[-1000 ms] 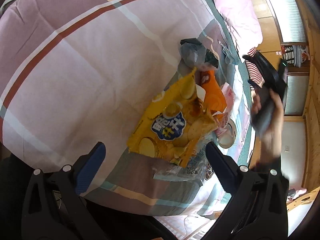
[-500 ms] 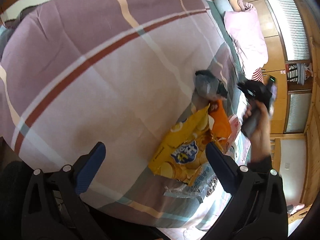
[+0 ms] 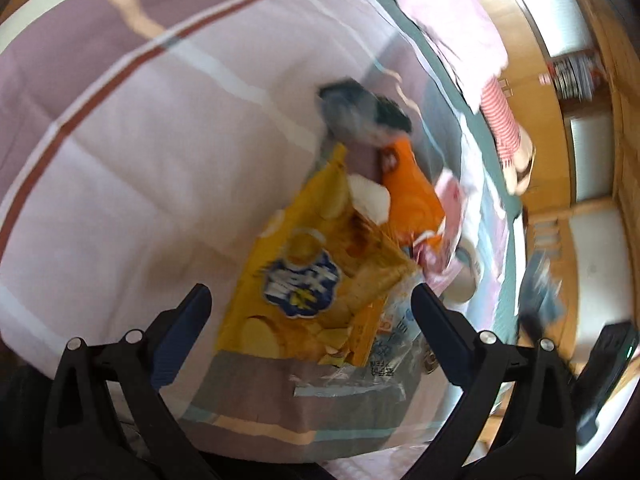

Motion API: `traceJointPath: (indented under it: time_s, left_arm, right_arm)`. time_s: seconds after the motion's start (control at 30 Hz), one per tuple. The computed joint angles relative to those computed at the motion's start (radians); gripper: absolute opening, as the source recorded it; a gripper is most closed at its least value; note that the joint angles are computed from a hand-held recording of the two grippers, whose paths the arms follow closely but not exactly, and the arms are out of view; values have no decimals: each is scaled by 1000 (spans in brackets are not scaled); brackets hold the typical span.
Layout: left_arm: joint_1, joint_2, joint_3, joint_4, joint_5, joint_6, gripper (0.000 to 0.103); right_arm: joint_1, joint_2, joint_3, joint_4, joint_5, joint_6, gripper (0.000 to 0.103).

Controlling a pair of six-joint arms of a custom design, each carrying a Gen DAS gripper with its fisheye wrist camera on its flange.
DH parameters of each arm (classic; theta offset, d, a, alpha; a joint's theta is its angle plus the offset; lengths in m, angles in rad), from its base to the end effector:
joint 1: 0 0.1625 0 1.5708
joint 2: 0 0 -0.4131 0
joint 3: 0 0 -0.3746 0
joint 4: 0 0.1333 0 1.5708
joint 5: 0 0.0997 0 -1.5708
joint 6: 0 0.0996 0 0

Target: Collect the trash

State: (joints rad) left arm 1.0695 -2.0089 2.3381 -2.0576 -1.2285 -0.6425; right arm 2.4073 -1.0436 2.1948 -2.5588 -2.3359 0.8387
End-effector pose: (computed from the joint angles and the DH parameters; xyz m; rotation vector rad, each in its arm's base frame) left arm 0.0057 -0.3366 0.3385 -0.2443 2.8925 -0.4642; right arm 0.3750 -0.2519 0.0903 0.0779 -2.4482 0.5979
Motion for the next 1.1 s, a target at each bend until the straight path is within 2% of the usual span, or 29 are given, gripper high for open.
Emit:
traceJointPath:
  time_s: [0.13, 0.17, 0.23, 0.27, 0.3, 0.33, 0.37, 0.47, 0.57, 0.6, 0.63, 0.7, 0.73, 0.77, 0.8, 0.87, 0.97, 1.1]
  left_arm:
    - [-19, 49, 27, -33, -8, 81, 99]
    - [-20, 54, 38, -48, -8, 94, 99]
    - [-31, 54, 60, -65, 14, 100, 94]
    - [-45, 43, 69, -52, 37, 96, 86]
    - [-63, 36, 75, -36, 68, 97, 79]
    - [-73, 30, 77, -25, 85, 102, 75]
    - [-83, 23, 77, -9, 101, 105, 66]
    - [-90, 5, 69, 25, 107, 110, 59]
    - [-109, -18, 66, 29, 120, 115, 53]
    - [-123, -33, 69, 30, 133, 112, 53]
    - [-133, -48, 70, 29, 143, 115, 52]
    - [-174, -80, 77, 29, 185, 111, 51]
    - [-203, -108, 81, 33, 216, 103, 51]
    - [-233, -137, 86, 36, 247, 96, 51]
    - [-261, -165, 89, 47, 274, 89, 51]
    - [-367, -245, 101, 108, 373, 55, 51]
    - [-543, -353, 98, 295, 507, -57, 51]
    - [-751, -439, 66, 596, 609, -241, 51]
  right_arm:
    - [-18, -34, 90, 78, 72, 135, 11]
    - [-23, -31, 109, 73, 83, 152, 16]
    - [-24, -13, 123, 52, 83, 160, 38]
    - [-25, 6, 118, 66, 68, 172, 60]
    - [-19, 18, 115, 86, 52, 189, 68]
    - [-19, 32, 106, 107, 36, 196, 68]
    - [-22, 48, 93, 123, 29, 193, 68]
    - [-32, 89, 66, 137, 0, 182, 69]
    - [-39, 131, 24, 178, -18, 179, 69]
    - [-39, 145, 9, 205, -16, 179, 66]
    - [-30, 137, 19, 212, -14, 184, 60]
    - [-31, 140, 34, 161, 4, 179, 31]
    - [-25, 129, 49, 133, 6, 188, 21]
    - [-14, 111, 71, 79, 13, 200, 16]
    - [1, 95, 87, 44, 14, 217, 15]
    - [60, 76, 89, 33, -22, 279, 15]
    - [189, 86, 39, 130, -122, 423, 15]
    - [307, 140, -37, 270, -234, 612, 15]
